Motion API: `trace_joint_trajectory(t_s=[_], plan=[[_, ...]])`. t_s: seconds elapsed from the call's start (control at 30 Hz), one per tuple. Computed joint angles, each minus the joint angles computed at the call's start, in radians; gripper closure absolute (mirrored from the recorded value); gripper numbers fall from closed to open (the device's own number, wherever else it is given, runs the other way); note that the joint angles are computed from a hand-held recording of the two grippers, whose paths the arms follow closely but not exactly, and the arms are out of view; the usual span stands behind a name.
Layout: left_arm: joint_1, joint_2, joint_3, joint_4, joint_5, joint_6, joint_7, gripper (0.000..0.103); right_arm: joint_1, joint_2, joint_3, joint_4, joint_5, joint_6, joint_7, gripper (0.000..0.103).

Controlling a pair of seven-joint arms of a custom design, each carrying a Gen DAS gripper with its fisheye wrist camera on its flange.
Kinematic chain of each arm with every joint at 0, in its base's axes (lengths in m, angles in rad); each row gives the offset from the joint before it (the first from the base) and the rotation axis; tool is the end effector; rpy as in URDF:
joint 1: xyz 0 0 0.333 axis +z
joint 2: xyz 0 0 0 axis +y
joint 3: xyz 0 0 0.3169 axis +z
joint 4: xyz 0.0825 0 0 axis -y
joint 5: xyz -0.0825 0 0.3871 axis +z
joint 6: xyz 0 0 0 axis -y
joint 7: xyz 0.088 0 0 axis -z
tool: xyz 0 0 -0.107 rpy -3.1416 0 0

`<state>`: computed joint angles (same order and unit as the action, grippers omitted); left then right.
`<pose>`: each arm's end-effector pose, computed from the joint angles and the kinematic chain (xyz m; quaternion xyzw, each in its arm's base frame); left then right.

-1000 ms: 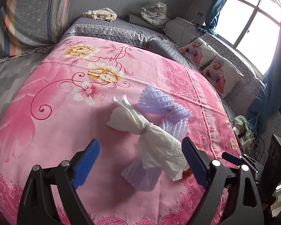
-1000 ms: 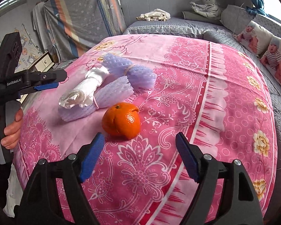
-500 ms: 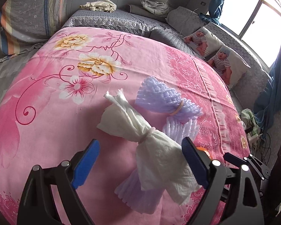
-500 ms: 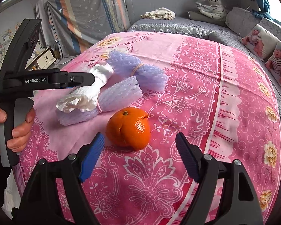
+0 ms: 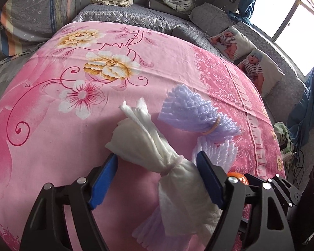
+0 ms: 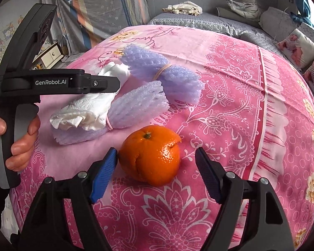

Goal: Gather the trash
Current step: 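Grasp the orange with the right tool while the left tool grasps the white tissue bundle, then carry the orange and tissue bundle over the yellow bin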

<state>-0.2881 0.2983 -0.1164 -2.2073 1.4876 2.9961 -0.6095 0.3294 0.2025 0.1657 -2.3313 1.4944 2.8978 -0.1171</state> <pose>0.4722 -0.2794 0.2609 -0.7793 0.5439 -0.2854 0.1237 0.4753 0.1901 0.2555 -0.8696 0.3773 -0.0667 0.3113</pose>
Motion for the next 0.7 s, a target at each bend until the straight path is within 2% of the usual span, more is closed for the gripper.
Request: trace_joint_trajectory(t_s=[0.03,0.17,0.23,0.57,0.7], plan=[[0.0,0.005,0.001,0.005,0.008,0.005,-0.008,0.032,0.002,0.006,-0.001,0.003,-0.021,-0.003,0.02,0.038],[0.0,0.019,0.002,0.016,0.017,0.021,-0.014,0.054,0.002,0.011,0.006,0.005,-0.017,-0.005,0.012,0.05],[0.001,0.024,0.005,0.023,0.042,0.037,-0.04,0.058,0.001,0.009,0.009,0.003,-0.007,-0.007,-0.003,0.059],[0.014,-0.02,-0.024,0.001,0.126,0.014,-0.129,0.064,0.008,-0.02,0.003,-0.024,0.042,0.009,-0.065,0.066],[0.027,-0.07,-0.048,-0.038,0.169,-0.007,-0.175,0.065,0.001,-0.057,-0.015,-0.053,-0.018,-0.042,0.009,0.067]])
